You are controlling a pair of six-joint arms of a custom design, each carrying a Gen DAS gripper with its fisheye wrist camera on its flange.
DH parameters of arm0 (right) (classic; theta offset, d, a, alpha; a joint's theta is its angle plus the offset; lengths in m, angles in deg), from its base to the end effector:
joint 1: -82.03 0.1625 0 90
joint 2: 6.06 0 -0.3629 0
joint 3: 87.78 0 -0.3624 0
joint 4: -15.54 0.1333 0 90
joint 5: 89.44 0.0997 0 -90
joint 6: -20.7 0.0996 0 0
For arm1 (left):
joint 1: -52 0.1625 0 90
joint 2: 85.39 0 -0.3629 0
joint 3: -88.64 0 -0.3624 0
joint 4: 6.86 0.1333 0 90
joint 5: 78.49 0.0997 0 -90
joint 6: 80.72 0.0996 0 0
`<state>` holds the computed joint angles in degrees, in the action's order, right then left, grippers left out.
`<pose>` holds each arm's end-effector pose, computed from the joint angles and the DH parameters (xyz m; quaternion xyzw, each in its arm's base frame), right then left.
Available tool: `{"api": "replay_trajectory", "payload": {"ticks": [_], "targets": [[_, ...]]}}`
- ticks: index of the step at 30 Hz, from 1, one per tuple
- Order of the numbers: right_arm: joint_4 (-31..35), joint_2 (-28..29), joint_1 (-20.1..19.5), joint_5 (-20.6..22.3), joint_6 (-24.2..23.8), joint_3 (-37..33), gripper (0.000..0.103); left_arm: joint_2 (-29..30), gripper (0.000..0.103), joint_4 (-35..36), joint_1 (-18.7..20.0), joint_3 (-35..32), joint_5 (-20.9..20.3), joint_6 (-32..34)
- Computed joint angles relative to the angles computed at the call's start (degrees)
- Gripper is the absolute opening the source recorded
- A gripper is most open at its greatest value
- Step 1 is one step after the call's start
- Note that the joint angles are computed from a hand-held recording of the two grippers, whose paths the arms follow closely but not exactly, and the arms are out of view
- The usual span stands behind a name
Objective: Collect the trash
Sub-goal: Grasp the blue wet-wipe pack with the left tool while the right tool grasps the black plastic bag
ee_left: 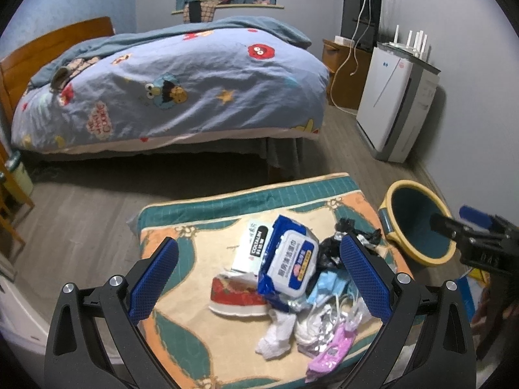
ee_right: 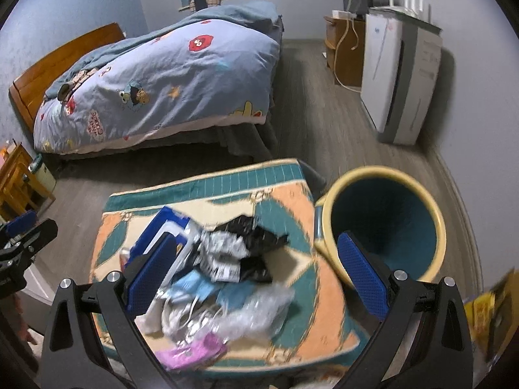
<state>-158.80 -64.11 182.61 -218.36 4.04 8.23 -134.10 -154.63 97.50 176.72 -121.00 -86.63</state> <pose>0.1802 -0.5794 0.2662 0.0766 -0.8732 0.3545 0.3255 -0.2980 -0.5981 0.1729 0.2378 0.8741 -0.3017 0.2973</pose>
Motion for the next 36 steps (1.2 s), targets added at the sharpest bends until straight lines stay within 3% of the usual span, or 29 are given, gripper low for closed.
{"api": "replay_trajectory", "payload": {"ticks": [4,8,11,13,16,19,24,28,32,36], "targets": [[7.63,3.61,-0.9,0.01,1.32,-7.08,0.097,4.34,0.099,0.37,1.36,-5.76,3.31,2.36],[15.75,5.64,-2.86,3.04,6.25,-12.11,0.097,7.89,0.099,0.46,3.6,-10.53,2.58,4.78],[18.73,6.68,-4.26,3.35,7.32,-13.81,0.097,10.8,0.099,5.5,5.17,-14.06,3.48,4.62],[23.38,7.58,-4.96,2.04,10.42,-15.68,0.097,12.04,0.099,9.85,6.19,-16.05,1.95,4.05],[28.22,8.42,-6.13,3.49,13.38,-17.7,0.097,13.68,0.098,13.78,6.92,-18.38,0.71,4.34],[30.81,9.39,-6.83,3.63,14.58,-19.26,0.097,14.48,0.098,14.34,7.23,-19.17,-0.52,5.75],[35.34,10.65,-8.59,5.27,20.44,-21.82,0.097,16.49,0.095,19.31,8.67,-22.73,-3.96,4.46],[38.54,11.67,-9.85,6.48,25.14,-23.76,0.097,18.13,0.085,21.45,9.46,-24.9,-5.72,5.2],[43.11,12.76,-10.83,8.25,29.68,-25.81,0.085,20.01,0.075,24.48,10.4,-27.68,-8.33,4.99],[44.91,12.76,-11.86,12.03,33.51,-25.89,0.06,22.37,0.064,28.65,11.35,-31.03,-10.49,4.96]]}}
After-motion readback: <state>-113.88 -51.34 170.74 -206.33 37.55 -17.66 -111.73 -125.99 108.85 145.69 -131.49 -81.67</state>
